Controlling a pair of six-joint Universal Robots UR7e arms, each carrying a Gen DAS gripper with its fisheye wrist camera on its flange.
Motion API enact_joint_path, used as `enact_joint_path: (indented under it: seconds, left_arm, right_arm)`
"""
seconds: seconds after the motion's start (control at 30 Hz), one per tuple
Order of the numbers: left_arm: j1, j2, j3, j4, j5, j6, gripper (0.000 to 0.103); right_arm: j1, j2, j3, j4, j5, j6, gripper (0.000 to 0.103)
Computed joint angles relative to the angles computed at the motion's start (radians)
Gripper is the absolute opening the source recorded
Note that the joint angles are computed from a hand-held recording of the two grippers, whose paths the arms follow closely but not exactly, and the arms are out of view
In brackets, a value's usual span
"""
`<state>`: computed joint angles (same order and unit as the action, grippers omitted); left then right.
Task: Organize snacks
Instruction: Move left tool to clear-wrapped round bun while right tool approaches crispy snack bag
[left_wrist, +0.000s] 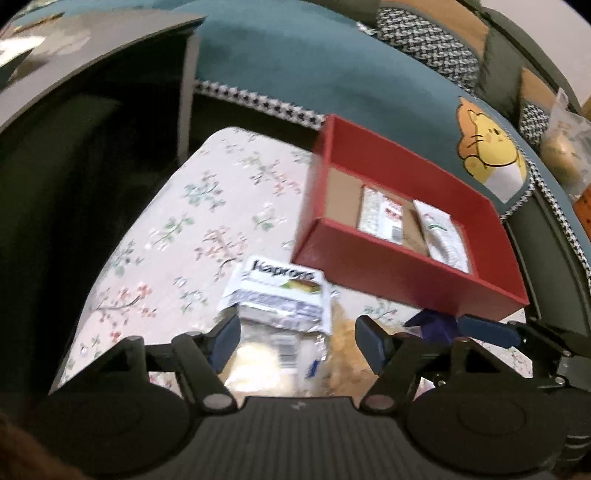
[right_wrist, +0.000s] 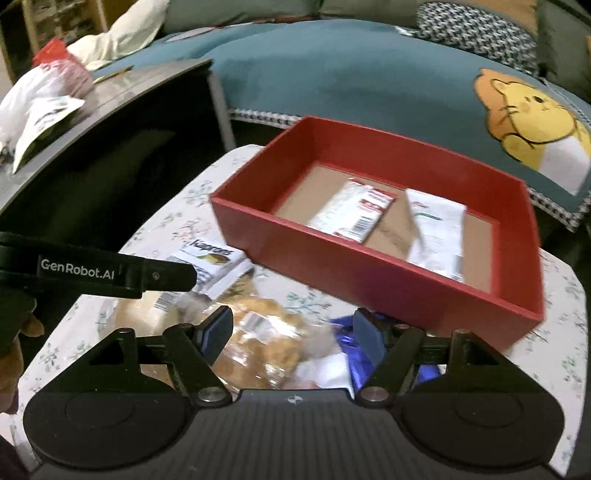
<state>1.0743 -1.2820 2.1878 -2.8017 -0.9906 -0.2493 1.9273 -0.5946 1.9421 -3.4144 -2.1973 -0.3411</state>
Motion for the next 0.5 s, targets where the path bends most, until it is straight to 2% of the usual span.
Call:
enact_joint_path:
  seconds: [0.27, 0.37, 0.5]
  left_arm:
    - [0.027, -0.021, 0.002, 0.011, 0.000, -0.009, 0.088]
    - [0.037, -0.016, -0.005, 0.035, 0.001, -0.024, 0.089]
    - [0.043, -0.015, -0.003, 0.041, 0.003, -0.016, 0.089]
  right_arm:
    - [-0.023, 0.043, -0.042, 0.046, 0.067, -0.053, 0.082]
    - [-0.044, 0.045, -0.054, 0.099, 0.103, -0.043, 0.082]
    - [-0.036, 0.014, -0.029, 0.186, 0.119, -0.059, 0.086]
